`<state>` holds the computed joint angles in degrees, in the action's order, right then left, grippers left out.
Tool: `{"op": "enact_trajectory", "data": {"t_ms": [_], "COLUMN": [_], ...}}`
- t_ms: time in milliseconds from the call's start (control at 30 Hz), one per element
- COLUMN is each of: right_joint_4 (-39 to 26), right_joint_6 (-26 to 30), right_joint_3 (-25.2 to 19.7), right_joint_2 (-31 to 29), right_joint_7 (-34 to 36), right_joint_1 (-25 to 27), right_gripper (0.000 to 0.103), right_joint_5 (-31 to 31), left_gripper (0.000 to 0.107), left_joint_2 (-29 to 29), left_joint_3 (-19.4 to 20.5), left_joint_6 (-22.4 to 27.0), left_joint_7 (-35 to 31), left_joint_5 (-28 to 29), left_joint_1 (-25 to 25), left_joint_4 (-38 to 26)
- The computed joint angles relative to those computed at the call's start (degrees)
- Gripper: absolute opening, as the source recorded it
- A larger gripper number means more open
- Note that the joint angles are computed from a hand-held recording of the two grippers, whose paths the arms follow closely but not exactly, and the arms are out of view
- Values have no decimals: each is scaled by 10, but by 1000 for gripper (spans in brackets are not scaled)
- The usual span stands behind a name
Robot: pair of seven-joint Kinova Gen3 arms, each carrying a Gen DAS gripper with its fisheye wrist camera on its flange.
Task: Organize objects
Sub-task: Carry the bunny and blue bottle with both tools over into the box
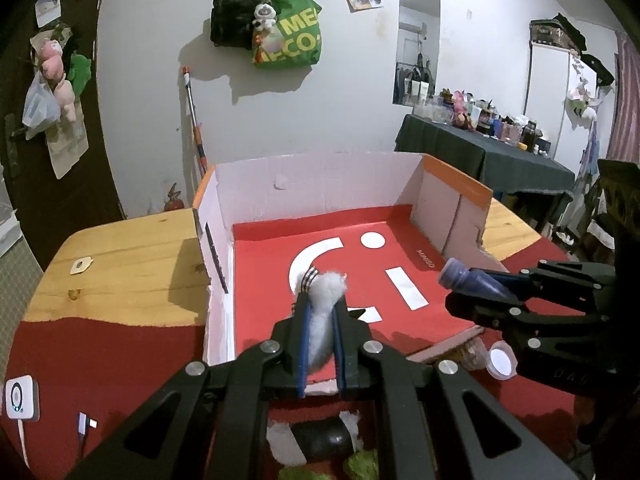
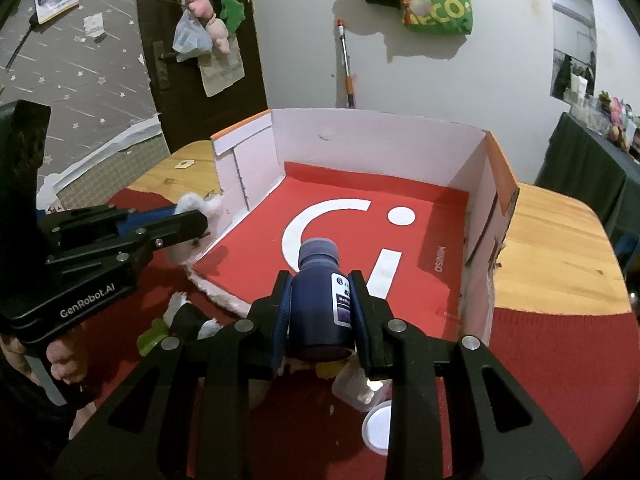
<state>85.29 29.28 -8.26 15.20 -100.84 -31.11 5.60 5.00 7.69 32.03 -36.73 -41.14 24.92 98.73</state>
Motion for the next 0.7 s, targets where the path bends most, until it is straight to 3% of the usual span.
{"op": "enact_trajectory", "data": {"t_ms": [700], "right_joint_4": [-92], "right_joint_6": [76], "right_joint_3": [8], "right_joint_2": [81], "right_joint_7": [19], "right_joint_1": [12], "right_gripper": [27], "right_joint_5": [-24], "left_gripper": [10], "left_joint_2": [82], "left_joint_3": [-44], "left_joint_6": [22], "left_joint_7": [-96], "left_joint_5": [103], "left_joint_1": [2], "left_joint_4": [-69]}}
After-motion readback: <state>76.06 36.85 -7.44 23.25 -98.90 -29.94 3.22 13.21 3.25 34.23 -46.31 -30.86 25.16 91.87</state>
